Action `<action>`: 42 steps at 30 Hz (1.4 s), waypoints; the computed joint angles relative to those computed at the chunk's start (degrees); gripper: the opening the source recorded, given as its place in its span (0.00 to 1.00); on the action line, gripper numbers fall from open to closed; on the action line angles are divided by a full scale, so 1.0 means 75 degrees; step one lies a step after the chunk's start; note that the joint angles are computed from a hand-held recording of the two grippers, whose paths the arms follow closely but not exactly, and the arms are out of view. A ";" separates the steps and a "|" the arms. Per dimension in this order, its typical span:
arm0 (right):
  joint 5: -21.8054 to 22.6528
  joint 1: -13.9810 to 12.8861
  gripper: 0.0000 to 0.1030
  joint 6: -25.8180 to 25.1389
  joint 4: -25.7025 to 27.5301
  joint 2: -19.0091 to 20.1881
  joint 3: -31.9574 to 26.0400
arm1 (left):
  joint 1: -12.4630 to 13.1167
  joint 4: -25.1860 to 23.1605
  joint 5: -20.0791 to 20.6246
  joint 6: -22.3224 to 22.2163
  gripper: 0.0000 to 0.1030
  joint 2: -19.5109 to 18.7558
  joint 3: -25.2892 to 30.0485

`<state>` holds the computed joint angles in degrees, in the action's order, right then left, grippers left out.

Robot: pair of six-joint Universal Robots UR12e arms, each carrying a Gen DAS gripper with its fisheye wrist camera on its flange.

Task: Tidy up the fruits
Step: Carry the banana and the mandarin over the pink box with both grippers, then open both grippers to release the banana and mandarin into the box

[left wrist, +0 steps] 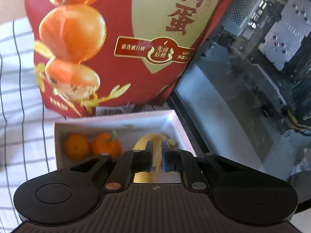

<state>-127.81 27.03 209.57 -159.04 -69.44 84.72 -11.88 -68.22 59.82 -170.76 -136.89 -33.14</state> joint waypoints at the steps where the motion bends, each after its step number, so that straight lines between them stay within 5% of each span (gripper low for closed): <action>1: 0.0044 -0.0008 0.31 0.0021 0.0072 0.0012 -0.0020 | 0.0002 -0.0014 0.0004 0.0072 0.11 0.0000 -0.0005; 10: 0.0429 -0.0065 0.31 -0.0214 0.0199 0.0197 -0.0297 | -0.0002 -0.1260 0.0305 0.0363 0.12 -0.0361 0.0759; 16: 0.0482 -0.0098 0.31 -0.0562 -0.0053 0.0343 -0.0506 | 0.0000 -0.0937 0.0358 0.1430 0.12 0.0026 0.0099; 19: 0.0428 -0.0177 0.31 -0.0940 -0.0272 0.0523 -0.0766 | 0.0189 -0.0688 -0.0462 0.1113 0.12 0.0226 -0.0352; 23: 0.0905 -0.0418 0.32 -0.1422 -0.0610 0.0793 -0.1210 | 0.0408 0.0647 -0.0762 0.0266 0.16 0.0755 -0.1417; 28: 0.1956 -0.0721 0.33 -0.1464 0.0352 0.0946 -0.1666 | 0.0804 0.1451 -0.1342 -0.0202 0.17 0.1509 -0.2662; 32: 0.2732 -0.0889 0.33 -0.1554 0.1418 0.0924 -0.1901 | 0.1029 0.1770 -0.1112 -0.0126 0.17 0.2067 -0.3610; 36: 0.3174 -0.1080 0.33 -0.1412 0.2760 0.1076 -0.2467 | 0.1198 0.1784 -0.0770 -0.0314 0.17 0.2331 -0.4142; 42: 0.4079 -0.1322 0.33 -0.1315 0.3906 0.1497 -0.3322 | 0.1461 0.1976 -0.0982 -0.1125 0.17 0.2421 -0.4543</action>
